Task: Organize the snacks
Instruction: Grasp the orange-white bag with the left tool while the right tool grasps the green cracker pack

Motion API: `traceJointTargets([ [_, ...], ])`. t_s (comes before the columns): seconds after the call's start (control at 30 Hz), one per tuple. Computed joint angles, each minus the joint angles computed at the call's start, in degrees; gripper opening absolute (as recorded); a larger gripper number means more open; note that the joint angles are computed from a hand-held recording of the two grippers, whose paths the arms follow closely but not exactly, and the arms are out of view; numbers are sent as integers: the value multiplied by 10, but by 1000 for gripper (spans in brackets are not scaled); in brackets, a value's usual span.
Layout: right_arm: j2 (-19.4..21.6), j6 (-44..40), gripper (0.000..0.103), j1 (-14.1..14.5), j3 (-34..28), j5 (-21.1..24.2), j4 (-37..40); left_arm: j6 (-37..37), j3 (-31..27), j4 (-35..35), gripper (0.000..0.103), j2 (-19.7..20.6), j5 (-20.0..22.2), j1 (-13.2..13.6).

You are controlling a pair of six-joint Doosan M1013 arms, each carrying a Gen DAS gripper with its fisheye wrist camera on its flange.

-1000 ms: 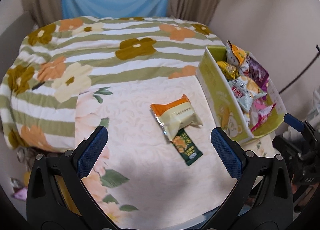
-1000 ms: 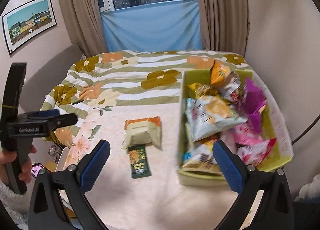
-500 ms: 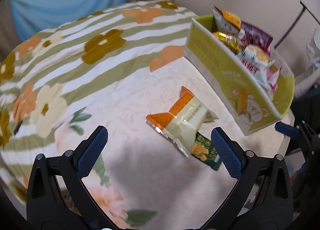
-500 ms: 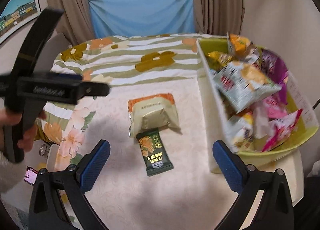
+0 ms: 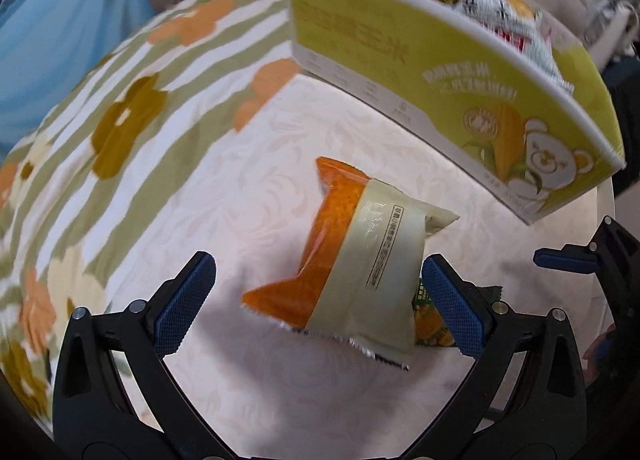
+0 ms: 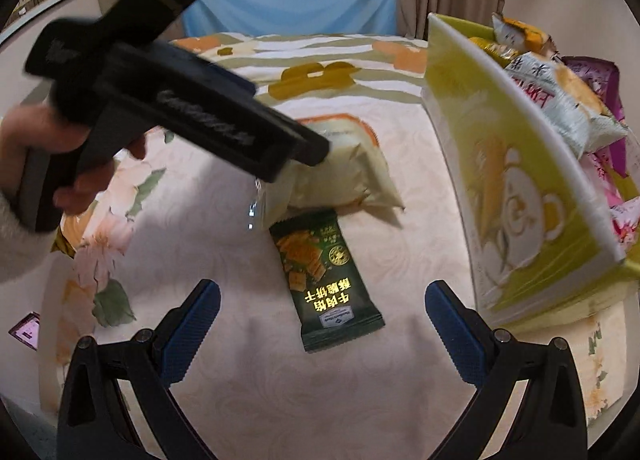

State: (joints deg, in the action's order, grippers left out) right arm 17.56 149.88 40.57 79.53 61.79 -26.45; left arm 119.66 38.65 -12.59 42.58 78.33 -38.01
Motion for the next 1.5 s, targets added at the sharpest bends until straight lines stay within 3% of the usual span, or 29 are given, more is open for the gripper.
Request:
traceJointTargets([
  [0.13, 7, -11, 102, 2, -3, 7, -3, 27, -6, 1, 99, 12, 13, -6],
  [0.27, 9, -21, 101, -1, -3, 10, -1, 22, -23, -28, 72, 27, 40, -3],
  [0.33, 13, -30, 101, -1, -5, 12, -2, 13, -25, -37, 64, 29, 42, 0],
  [0.53, 17, -50, 101, -6, -7, 10, 1, -23, -12, -38, 63, 21, 27, 13],
  [0.97, 24, -125, 80, -16, -5, -6, 25, -132, 127, -6, 63, -62, -36, 39],
  [1.17, 24, -142, 72, -23, 1, -23, 35, -182, 190, 23, 63, -99, -79, 30],
  [1.5, 18, -155, 59, -28, 9, -46, 55, -211, 220, 48, 62, -118, -93, 21],
])
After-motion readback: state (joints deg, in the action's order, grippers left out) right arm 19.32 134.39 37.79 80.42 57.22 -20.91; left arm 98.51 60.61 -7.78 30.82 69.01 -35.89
